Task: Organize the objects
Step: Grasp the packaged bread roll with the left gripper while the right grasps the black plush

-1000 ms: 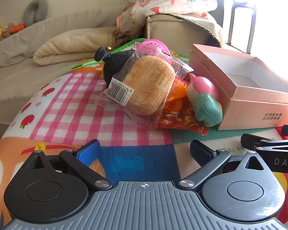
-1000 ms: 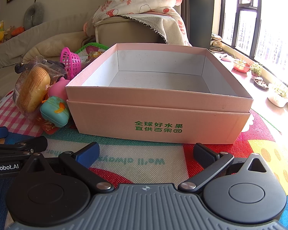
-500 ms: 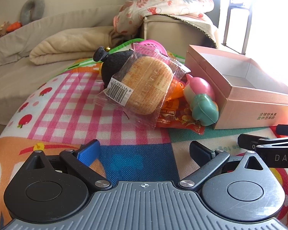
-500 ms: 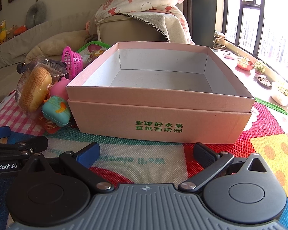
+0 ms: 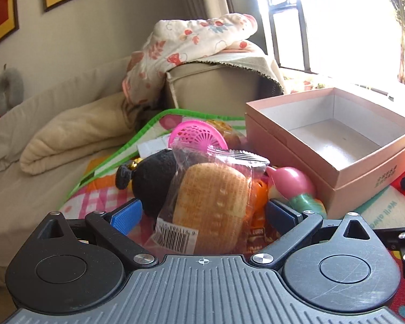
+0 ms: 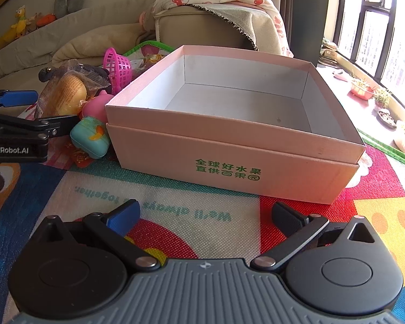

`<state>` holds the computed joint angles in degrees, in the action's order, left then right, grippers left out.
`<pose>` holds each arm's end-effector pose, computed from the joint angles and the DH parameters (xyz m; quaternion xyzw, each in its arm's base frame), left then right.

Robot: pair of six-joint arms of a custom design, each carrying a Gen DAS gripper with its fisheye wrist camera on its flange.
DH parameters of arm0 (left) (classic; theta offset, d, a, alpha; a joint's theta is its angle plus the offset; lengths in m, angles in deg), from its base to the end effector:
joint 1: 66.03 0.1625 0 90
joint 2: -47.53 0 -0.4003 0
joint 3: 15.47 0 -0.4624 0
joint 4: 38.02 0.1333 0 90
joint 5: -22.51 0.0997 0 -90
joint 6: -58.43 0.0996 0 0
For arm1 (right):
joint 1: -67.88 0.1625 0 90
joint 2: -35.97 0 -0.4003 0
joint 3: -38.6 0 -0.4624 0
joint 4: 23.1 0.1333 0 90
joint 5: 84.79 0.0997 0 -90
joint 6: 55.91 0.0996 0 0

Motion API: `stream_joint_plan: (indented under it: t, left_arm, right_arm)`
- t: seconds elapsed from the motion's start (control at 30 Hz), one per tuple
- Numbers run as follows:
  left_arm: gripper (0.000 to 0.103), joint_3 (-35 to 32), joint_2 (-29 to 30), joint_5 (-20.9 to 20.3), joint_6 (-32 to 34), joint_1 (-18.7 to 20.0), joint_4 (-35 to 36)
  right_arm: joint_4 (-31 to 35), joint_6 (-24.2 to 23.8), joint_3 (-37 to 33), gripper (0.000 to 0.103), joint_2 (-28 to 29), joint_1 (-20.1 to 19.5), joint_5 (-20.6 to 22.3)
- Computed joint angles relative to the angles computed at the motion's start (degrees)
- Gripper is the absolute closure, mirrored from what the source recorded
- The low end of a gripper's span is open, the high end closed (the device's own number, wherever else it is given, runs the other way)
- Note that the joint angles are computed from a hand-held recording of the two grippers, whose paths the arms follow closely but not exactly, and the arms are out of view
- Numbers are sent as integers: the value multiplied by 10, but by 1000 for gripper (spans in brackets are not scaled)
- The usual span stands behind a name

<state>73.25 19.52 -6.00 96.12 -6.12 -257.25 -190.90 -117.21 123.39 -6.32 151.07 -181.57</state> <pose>-0.1400 -0.6821 0.0226 0.1572 0.7501 -0.4548 0.4537 0.0287 -0.7845 0.0964 0.4195 -0.8539 0.2192 0.2162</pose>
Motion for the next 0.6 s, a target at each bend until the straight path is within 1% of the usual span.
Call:
stream_joint_plan:
  t: [0.03, 0.07, 0.1, 0.13, 0.17, 0.2, 0.27, 0.3, 0.37, 0.47, 0.53, 0.6]
  left_arm:
    - [1, 0, -3, -12, -1, 5, 5]
    - [2, 10, -14, -33, -25, 12, 24]
    - [8, 23, -29, -51, -62, 18, 53]
    - [15, 38, -45, -70, -96, 22, 77]
    - [38, 46, -52, -76, -107, 22, 80]
    - [43, 51, -55, -71, -110, 20, 77]
    - [44, 65, -61, -64, -127, 14, 56]
    - [44, 77, -67, -63, -150, 11, 52]
    - [45, 106, -81, -58, -210, 2, 53]
    - [45, 150, -95, -25, -306, -23, 58]
    - [45, 180, -105, -5, -373, -41, 81]
    - [45, 210, -122, 2, -427, -53, 118]
  right_arm:
    - [0, -2, 0, 0, 0, 0, 1]
    - [-1, -4, 0, 0, 1, 0, 1]
    - [-3, -5, 0, 0, 1, 0, 1]
    - [-4, -5, 1, 0, 1, 0, 0]
    - [-6, -5, 2, 0, 1, 0, 0]
    - [-8, -5, 4, 0, 0, 0, 0]
    - [-7, -4, 3, 0, 1, 1, -1]
    - [-4, -4, 1, 0, 1, 1, -2]
    - [-1, -6, 1, 0, 1, 1, -2]
    - [9, -10, 1, 0, -2, 1, -1]
    - [14, -16, 5, 0, -7, -1, 4]
    - [33, -33, 17, 0, -22, -5, 24]
